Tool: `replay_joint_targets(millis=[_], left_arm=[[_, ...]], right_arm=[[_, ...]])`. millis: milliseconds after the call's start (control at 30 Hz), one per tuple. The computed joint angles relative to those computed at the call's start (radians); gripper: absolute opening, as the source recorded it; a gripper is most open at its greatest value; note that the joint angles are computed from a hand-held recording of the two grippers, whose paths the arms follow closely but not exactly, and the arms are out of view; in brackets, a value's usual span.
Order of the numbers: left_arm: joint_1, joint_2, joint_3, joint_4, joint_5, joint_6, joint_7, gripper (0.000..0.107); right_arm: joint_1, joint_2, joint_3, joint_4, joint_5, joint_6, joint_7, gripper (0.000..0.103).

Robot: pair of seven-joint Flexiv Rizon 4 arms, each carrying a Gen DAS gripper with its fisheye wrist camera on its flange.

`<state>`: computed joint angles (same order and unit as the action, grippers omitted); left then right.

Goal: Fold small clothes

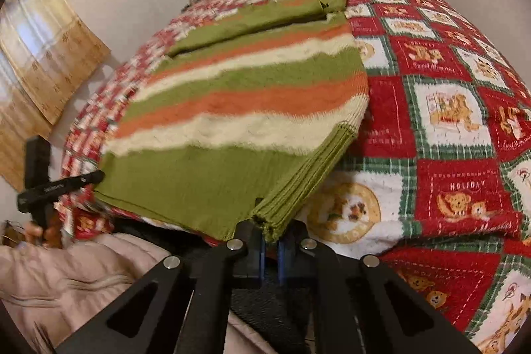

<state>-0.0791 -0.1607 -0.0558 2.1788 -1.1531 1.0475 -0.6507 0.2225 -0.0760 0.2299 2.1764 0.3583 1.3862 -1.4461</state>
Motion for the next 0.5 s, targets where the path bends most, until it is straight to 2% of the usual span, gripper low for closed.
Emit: replay_joint_targets(millis=[167, 267, 400, 500], left_arm=[[0.0, -0.011, -0.013, -0.057, -0.06, -0.026, 0.06, 0.012], [0.015, -0.065, -0.019, -0.138, -0.025, -0.059, 0.019, 0.01], [0.028, -0.144, -0.045, -0.246, 0.008, -0.017, -0.001, 0.008], [0.043, -0.211, -0.071, -0.331, 0.031, 0.017, -0.014, 0.008]], right_arm=[[-0.046, 0.002, 0.017, -0.139, 0.311, -0.068, -0.225, 0.005], [-0.061, -0.038, -0.002, -0.233, 0.397, -0.099, -0.284, 0.004], [-0.085, -0.13, -0.015, -0.36, 0.397, -0.107, -0.28, 0.004], [-0.101, -0.213, -0.017, -0.442, 0.345, -0.095, -0.225, 0.004]])
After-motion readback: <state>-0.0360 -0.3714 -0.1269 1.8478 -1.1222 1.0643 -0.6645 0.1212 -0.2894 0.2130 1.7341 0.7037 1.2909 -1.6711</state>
